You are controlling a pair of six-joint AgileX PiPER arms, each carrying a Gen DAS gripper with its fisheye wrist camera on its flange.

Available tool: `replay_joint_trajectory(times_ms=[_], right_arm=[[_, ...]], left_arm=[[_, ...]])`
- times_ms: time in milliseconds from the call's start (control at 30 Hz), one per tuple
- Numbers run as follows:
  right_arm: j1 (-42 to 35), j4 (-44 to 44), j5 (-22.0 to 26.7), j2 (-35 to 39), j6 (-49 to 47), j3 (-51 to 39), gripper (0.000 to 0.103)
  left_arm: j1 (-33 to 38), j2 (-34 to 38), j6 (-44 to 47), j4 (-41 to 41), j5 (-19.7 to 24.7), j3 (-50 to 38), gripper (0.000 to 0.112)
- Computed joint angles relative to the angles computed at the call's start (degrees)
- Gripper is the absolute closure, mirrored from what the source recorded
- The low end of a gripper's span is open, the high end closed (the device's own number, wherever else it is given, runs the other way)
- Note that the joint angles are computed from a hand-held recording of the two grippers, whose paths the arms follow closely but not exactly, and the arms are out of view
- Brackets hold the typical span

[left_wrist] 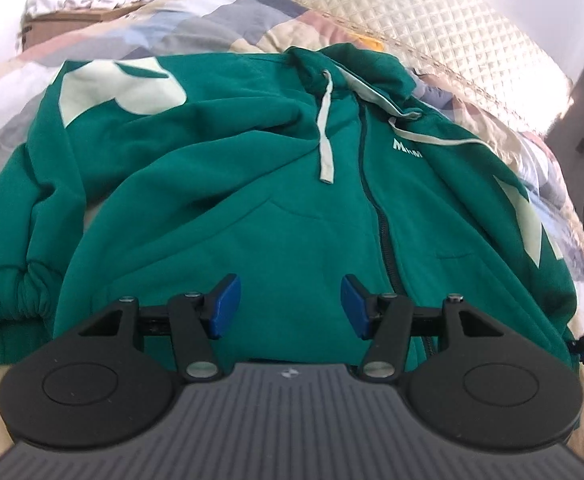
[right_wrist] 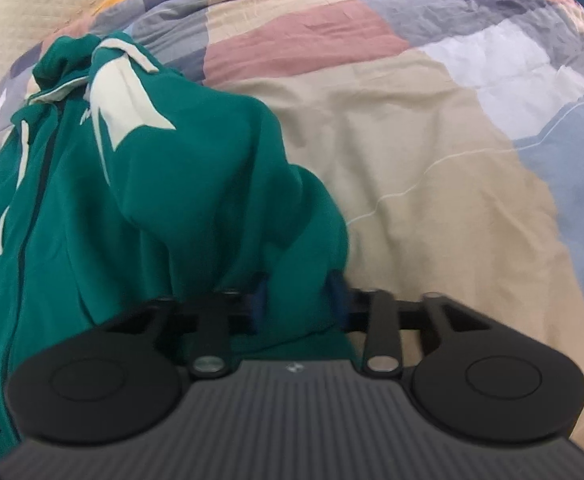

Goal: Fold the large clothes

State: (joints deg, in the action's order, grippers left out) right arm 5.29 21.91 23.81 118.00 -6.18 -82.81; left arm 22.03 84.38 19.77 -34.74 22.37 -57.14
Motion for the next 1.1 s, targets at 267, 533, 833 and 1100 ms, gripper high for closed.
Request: replay_joint_trajectory(times_ms=[267, 533, 833, 1100], right_arm=[[-3.0, -13.8, 3.7, -7.2, 12.4, -8.4, 0.093], [-1.9, -14.6, 14.5, -8.9, 13.2, -32.5, 0.094], [6.4, 16.1, 15.4, -13.0, -3.2, -23.3, 0.094], [18.0, 41.0, 4.5, -9.0, -20.3, -2.5, 0.094]], left_arm=[[4.0, -0.8, 6.4, -8.1, 3.1, 0.6, 0.051], [4.7, -0.2, 7.7, -10.6, 4.4, -0.2, 0.051], [8.8, -0.6, 12.3, -18.7, 7.9, -1.0, 0.051], [17.0, 0.7, 13.8, -25.9, 14.8, -2.2, 0.051]])
